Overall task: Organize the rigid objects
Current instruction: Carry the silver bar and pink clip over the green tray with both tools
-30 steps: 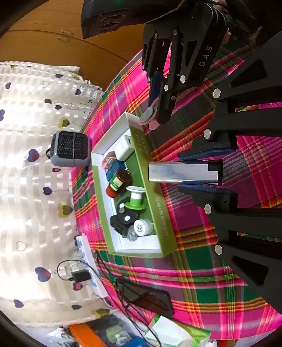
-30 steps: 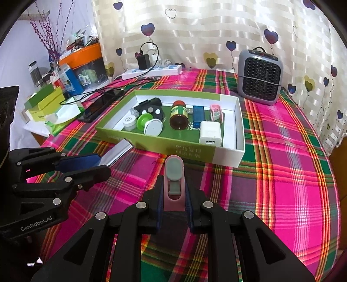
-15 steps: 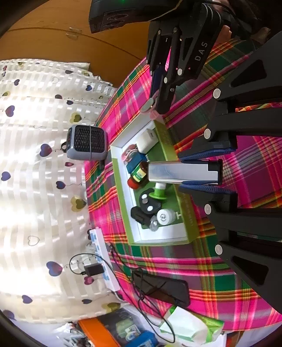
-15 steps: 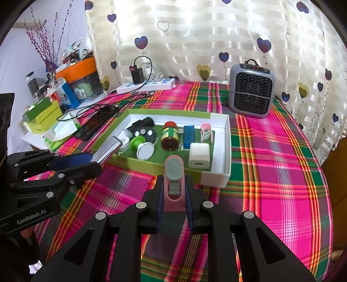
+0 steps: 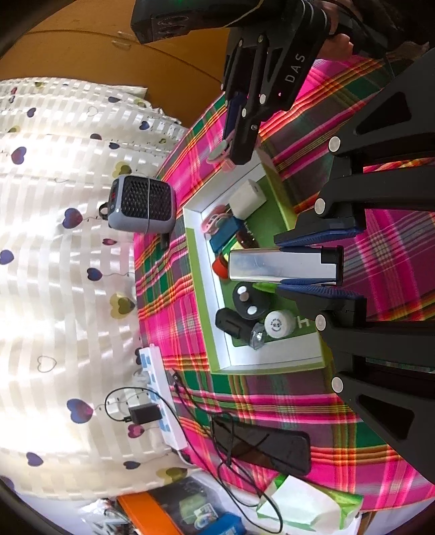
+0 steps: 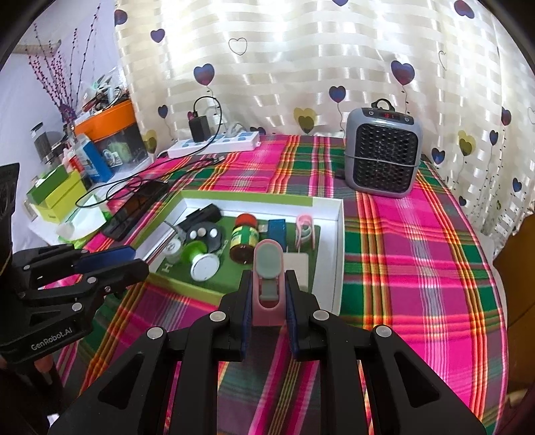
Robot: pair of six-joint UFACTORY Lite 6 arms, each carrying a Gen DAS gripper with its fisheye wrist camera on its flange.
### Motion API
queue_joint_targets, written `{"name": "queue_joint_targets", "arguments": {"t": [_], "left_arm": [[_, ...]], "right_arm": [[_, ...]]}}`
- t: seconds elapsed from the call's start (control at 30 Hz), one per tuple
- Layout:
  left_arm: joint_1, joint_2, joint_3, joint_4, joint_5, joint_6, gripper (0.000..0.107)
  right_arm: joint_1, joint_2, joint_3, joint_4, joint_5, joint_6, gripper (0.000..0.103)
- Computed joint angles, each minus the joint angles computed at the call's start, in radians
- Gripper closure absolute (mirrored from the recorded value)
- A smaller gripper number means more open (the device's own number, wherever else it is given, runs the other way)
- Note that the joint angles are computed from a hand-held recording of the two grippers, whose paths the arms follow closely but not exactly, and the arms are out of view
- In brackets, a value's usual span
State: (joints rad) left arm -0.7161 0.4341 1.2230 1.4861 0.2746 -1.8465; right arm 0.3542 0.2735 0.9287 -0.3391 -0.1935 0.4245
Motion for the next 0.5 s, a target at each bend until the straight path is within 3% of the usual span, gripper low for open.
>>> {"name": "queue_joint_targets", "arguments": {"t": [0.5], "left_arm": [[0.103, 0.153, 0.167, -0.164, -0.048, 0.167, 0.085]], "right_arm": [[-0.057, 0.208, 0.244, -0.358, 0.044, 0.364, 0.085]]}}
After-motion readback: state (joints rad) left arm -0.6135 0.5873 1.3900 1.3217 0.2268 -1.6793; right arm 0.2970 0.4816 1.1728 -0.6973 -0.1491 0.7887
